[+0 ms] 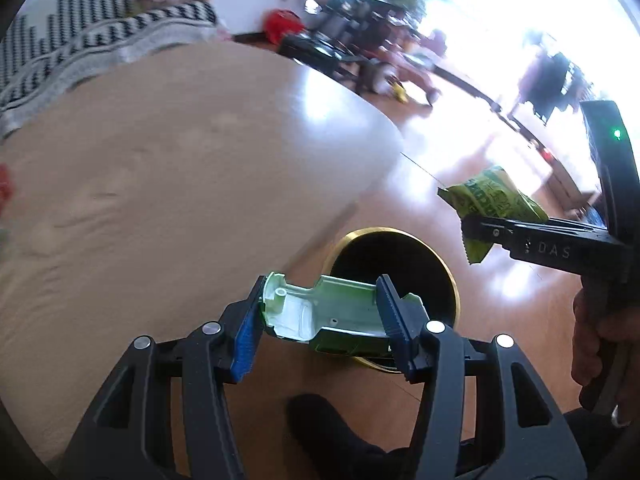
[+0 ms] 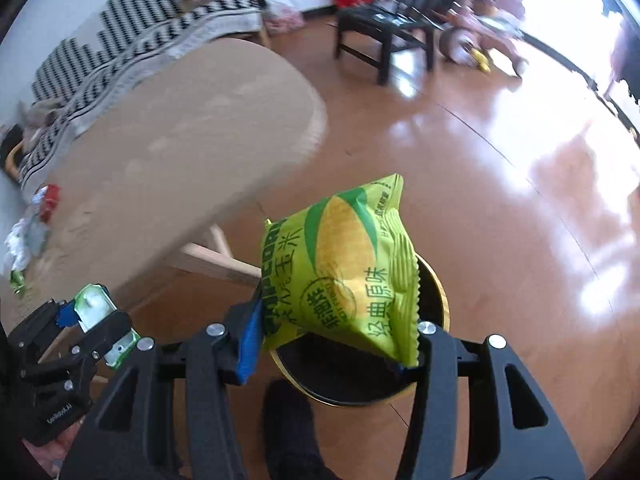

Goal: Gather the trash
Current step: 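Carry both items over the black bin and open both grippers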

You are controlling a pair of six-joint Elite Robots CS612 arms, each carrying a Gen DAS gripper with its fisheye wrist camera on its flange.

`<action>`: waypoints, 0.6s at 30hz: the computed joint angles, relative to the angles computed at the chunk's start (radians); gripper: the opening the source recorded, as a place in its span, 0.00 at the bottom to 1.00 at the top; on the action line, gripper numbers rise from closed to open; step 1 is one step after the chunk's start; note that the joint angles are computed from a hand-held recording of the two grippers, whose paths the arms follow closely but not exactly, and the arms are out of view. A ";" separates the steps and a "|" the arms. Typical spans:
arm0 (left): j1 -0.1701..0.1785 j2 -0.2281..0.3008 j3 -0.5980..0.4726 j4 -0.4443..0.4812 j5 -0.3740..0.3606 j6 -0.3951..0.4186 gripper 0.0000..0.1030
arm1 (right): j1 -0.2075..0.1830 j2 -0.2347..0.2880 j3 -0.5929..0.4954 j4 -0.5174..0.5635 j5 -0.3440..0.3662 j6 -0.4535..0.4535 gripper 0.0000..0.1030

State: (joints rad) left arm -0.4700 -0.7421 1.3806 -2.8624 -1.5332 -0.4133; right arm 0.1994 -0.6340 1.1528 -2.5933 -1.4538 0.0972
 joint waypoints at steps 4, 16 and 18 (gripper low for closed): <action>-0.013 0.050 -0.062 0.040 -0.037 0.024 0.51 | -0.026 0.003 0.013 0.025 0.015 0.016 0.48; -0.019 0.117 -0.143 0.103 -0.106 0.043 0.51 | -0.033 0.013 0.000 0.065 0.030 0.001 0.48; -0.018 0.118 -0.142 0.100 -0.114 0.040 0.52 | -0.032 0.015 -0.003 0.071 0.029 -0.001 0.48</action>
State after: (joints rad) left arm -0.4875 -0.6241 1.2385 -2.7624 -1.6475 -0.3729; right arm 0.1673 -0.6191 1.1495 -2.5220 -1.4246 0.0960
